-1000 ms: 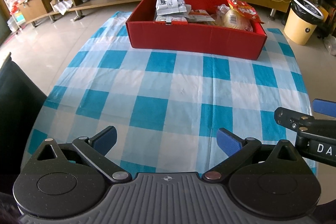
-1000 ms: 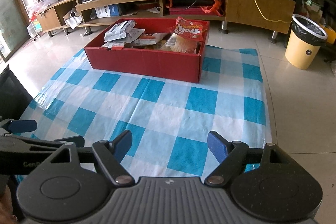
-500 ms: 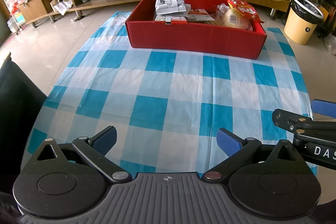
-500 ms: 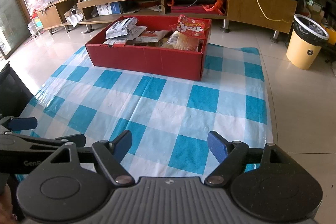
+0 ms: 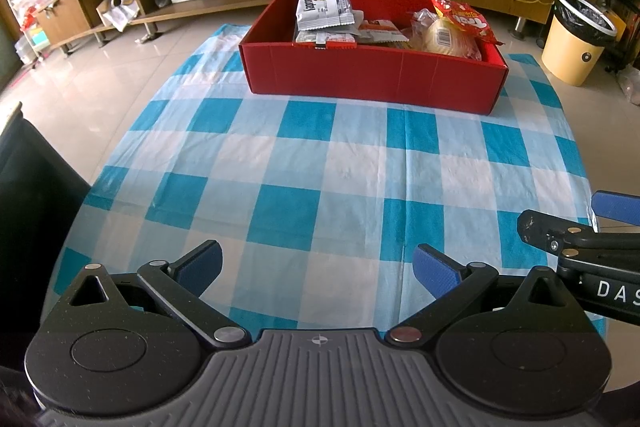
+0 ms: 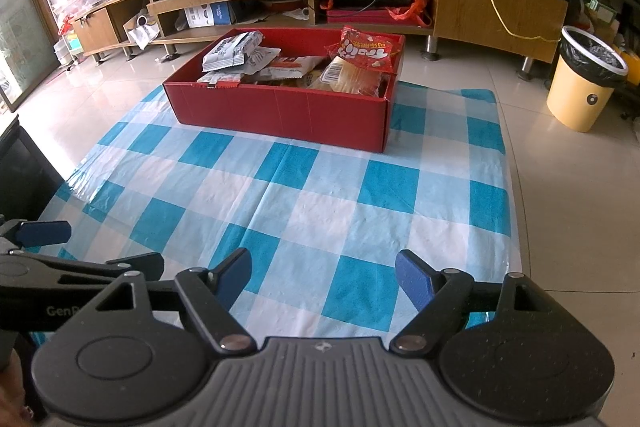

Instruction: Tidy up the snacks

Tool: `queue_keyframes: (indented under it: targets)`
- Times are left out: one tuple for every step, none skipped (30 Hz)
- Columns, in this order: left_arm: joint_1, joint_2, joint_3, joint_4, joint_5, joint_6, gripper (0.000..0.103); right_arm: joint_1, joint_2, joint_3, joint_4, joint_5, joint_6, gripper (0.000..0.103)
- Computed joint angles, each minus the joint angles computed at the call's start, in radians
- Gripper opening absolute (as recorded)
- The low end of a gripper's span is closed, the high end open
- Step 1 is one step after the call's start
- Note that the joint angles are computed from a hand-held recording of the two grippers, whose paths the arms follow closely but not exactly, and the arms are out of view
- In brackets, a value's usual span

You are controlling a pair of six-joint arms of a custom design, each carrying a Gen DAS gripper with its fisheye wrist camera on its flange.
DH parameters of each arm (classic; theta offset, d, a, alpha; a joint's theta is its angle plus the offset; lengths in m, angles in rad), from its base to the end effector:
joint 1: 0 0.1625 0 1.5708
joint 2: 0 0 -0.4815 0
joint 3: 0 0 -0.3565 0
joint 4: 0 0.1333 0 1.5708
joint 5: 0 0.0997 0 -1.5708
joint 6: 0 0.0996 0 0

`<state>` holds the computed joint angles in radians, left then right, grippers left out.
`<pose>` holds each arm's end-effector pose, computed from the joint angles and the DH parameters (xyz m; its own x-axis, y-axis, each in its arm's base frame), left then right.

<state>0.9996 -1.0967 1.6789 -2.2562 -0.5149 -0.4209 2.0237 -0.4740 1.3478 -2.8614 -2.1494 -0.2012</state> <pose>-0.1511 -0.6420 0.3564 -0.6421 -0.1677 -0.7481 0.3018 0.8417 -0.4477 0.4131 -0.6688 0.0730 -0.7526 -0.3282 0.5709 -0.5618 0.7722 -0.2967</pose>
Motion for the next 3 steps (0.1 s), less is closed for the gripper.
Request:
queue_keyframes:
  targets:
    - [0.000, 0.000, -0.001, 0.002, -0.001, -0.001, 0.103, 0.000, 0.000, -0.001, 0.001, 0.000, 0.000, 0.079]
    - [0.001, 0.000, -0.002, 0.006, -0.002, -0.006, 0.103, 0.000, 0.000, -0.001, 0.001, 0.000, 0.000, 0.079]
    - [0.002, 0.000, -0.004, 0.014, -0.001, -0.014, 0.103, 0.000, 0.000, 0.000, -0.002, -0.001, 0.003, 0.079]
